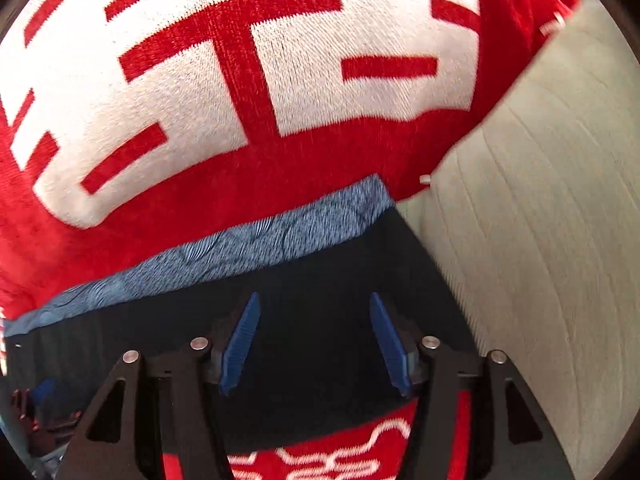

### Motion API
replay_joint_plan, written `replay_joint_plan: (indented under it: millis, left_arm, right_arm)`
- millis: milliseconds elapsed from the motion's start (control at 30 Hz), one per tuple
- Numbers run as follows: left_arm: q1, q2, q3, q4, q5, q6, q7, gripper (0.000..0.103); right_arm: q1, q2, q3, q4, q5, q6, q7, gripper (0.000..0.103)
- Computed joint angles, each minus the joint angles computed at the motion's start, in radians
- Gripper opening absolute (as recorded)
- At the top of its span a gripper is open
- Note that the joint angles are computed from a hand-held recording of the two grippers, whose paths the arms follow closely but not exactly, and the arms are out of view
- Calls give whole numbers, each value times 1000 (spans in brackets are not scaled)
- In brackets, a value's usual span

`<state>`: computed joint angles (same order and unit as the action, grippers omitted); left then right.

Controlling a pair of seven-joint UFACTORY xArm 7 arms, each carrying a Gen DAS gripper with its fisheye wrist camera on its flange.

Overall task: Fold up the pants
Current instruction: 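Grasp the trouser end with the right gripper and fold it over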

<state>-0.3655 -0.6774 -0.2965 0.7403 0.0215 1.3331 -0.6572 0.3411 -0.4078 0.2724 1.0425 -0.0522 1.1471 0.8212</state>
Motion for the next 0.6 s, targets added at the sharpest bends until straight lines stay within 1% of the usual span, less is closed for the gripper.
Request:
replay_joint_plan:
  millis: [67,100,200,267,333,400,433,467,500,533,600]
  left_arm:
    - [0,16,-3,17,2,8,1,103]
    - [2,31,-4,31,7,13,4,103]
    - [7,85,-20,104,20,39,-10,103]
    - [6,108,-15,136,16,26,-17,103]
    - [3,134,-20,168,17,8,-27,103]
    - [-6,160,-29,191,26,-11,-30,103]
    - [-11,179,-36,201,33,-19,-29,103]
    - [-24,172,-44,198,32,-8,-34,103]
    - [-30,193,-53,206,37,-8,-40,103]
    - [-35,203,-56,208,41,-9,-46,103]
    - [-47,201,-58,198,38,-18,-71,103]
  right_arm:
    - [11,-59,-15,-50,56,-35,22,62]
    - [21,-121,-25,-103,107,-80,49,62]
    - [44,-284,4,-258,229,-209,204,62]
    - [65,-395,17,-374,314,-285,316,62]
    - [82,-458,25,-464,364,-362,386,62]
    - [92,-498,18,-519,389,-413,439,62]
    - [85,-525,33,-561,409,-457,470,62]
    - [89,-540,16,-566,392,-459,489,62]
    - [87,-561,23,-599,397,-499,518,62]
    - [91,-592,30,-622,395,-513,546,62]
    - [90,-602,23,-650,382,-570,565,62]
